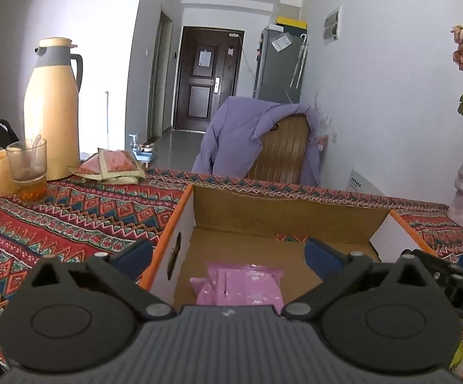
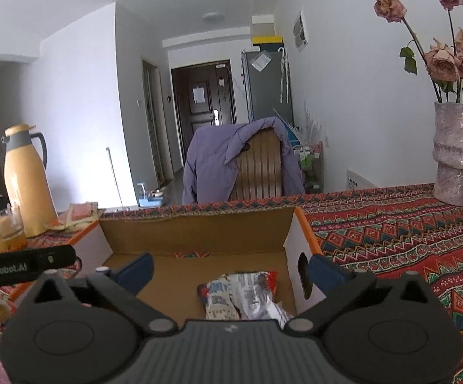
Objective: Organize snacks
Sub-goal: 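Lower both held packets into the box and open both tools, then move both tools back toward the remaining snack packets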
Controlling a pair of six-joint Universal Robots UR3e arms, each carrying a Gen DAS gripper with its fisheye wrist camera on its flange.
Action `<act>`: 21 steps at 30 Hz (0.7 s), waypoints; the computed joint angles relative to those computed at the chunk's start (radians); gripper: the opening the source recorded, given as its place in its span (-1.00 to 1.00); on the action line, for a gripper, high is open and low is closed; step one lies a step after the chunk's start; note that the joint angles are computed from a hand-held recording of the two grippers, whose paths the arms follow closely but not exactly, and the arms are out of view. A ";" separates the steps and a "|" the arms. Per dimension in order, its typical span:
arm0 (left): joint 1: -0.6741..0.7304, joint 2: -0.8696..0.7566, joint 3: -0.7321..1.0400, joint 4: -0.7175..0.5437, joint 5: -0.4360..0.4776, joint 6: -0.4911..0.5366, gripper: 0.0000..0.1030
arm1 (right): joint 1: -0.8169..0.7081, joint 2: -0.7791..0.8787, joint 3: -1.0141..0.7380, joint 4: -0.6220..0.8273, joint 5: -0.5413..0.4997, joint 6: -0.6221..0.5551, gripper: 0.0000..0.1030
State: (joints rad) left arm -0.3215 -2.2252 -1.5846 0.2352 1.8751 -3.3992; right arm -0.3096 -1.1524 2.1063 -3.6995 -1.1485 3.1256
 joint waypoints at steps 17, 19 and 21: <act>-0.036 0.255 -0.137 -0.027 -0.020 -0.039 1.00 | -0.092 -0.286 0.108 0.111 0.072 -0.018 1.00; -0.045 0.278 -0.157 -0.016 -0.009 -0.032 1.00 | -0.105 -0.322 0.129 0.111 0.084 -0.020 1.00; -0.044 0.308 -0.193 -0.004 -0.007 -0.033 1.00 | -0.127 -0.362 0.163 0.110 0.111 -0.022 1.00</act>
State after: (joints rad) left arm -0.3657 -1.9168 -1.7771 0.2314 1.8676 -3.4322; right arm -0.4368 -1.5149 2.2694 -3.5898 -1.0379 3.1035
